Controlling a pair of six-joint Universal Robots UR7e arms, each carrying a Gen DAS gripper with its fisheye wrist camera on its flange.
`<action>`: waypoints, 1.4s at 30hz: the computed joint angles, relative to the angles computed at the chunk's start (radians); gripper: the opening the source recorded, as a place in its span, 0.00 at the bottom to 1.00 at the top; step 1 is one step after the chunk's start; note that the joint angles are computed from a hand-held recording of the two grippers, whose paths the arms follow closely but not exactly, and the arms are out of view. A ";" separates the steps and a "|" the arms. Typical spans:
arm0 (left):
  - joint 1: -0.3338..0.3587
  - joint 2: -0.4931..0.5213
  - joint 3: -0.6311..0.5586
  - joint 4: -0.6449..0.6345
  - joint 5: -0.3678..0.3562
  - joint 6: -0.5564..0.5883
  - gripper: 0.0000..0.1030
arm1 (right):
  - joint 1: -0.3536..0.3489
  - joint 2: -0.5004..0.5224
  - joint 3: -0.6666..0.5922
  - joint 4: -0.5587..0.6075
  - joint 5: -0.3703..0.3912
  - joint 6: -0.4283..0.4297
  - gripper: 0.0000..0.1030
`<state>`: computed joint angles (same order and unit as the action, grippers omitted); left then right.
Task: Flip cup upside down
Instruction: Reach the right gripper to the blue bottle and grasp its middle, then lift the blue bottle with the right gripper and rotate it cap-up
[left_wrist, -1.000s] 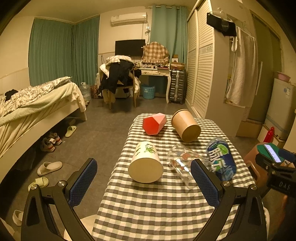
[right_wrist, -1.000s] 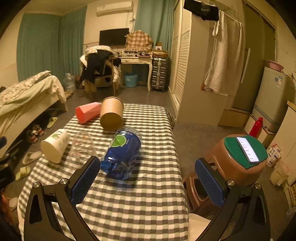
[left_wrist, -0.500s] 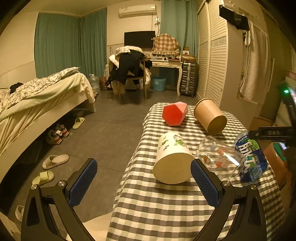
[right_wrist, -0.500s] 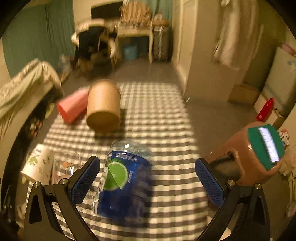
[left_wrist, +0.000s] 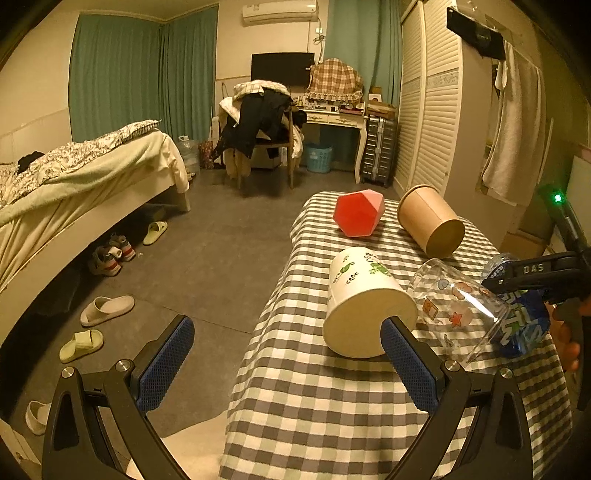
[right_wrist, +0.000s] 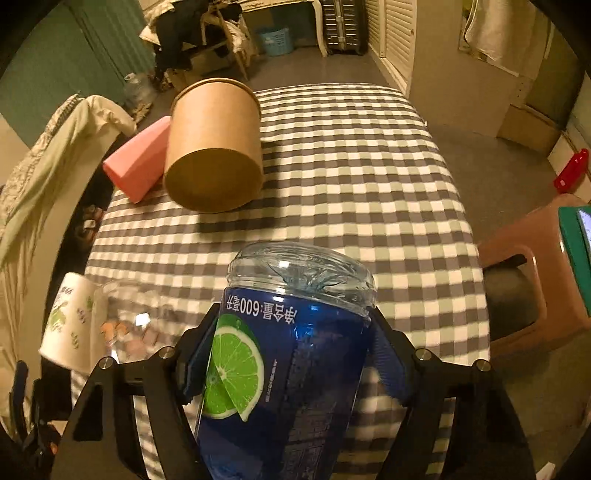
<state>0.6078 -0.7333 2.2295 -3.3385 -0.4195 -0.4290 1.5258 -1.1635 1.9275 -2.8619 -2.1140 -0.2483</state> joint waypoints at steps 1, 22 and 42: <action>-0.007 0.000 0.003 -0.002 0.004 -0.001 1.00 | -0.001 -0.017 0.013 0.004 0.015 0.003 0.72; -0.138 -0.100 0.104 0.272 0.054 -0.277 1.00 | 0.074 -0.183 0.353 -0.088 -0.015 -0.022 0.71; -0.109 0.012 -0.243 0.537 -0.347 -0.098 1.00 | -0.087 -0.491 0.433 -0.234 0.125 -0.249 0.89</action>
<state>0.4989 -0.7215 1.9861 -2.8019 -0.7661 -0.5268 1.4385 -1.6544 2.3601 -3.0956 -1.9891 -0.4969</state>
